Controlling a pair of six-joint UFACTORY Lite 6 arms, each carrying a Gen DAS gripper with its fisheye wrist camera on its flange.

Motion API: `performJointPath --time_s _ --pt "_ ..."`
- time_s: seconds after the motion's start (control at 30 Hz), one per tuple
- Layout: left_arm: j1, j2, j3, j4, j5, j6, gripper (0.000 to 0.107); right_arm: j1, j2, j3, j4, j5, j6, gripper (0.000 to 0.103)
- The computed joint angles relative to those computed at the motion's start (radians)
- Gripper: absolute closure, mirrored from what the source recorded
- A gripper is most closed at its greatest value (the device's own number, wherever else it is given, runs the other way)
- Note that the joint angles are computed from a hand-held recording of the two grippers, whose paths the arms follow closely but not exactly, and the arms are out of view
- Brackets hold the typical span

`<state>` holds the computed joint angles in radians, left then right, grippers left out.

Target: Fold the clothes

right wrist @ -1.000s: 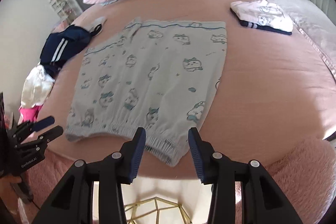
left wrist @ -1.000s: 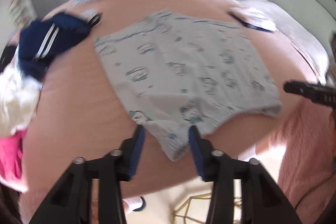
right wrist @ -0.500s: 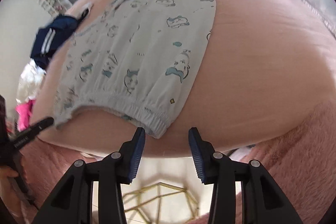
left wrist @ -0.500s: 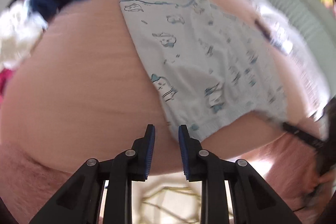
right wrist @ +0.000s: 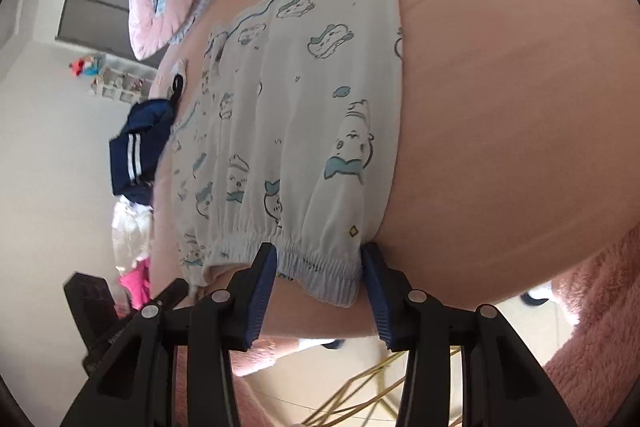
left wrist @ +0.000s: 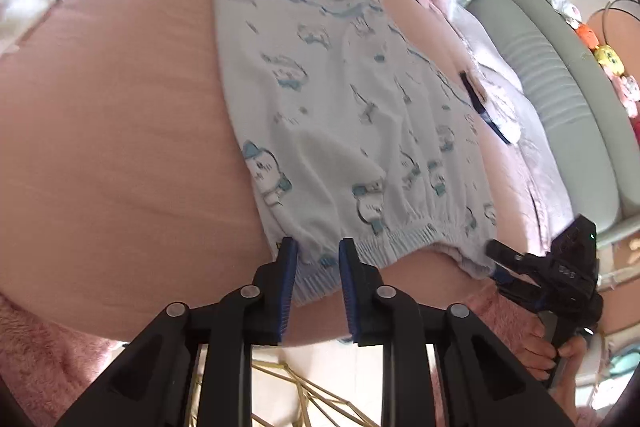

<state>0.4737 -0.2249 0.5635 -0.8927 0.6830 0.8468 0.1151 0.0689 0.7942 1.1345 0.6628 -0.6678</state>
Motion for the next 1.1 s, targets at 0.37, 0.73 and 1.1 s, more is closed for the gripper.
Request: performJointPath --time_s 0.37,0.73,1.1 --pt "0.156 0.026 -0.008 -0.023 0.135 0.072 0.088 0.014 0.054 0.008 0.089 -0.006 -0.051 0.058" --pt "0.053 0.109 -0.015 -0.139 0.08 0.114 0.089 0.05 0.027 -0.048 0.186 -0.037 -0.207 0.061" --pt "0.058 -0.021 -0.02 0.02 0.034 -0.034 0.094 0.239 -0.116 -0.036 -0.262 -0.302 0.236 0.088"
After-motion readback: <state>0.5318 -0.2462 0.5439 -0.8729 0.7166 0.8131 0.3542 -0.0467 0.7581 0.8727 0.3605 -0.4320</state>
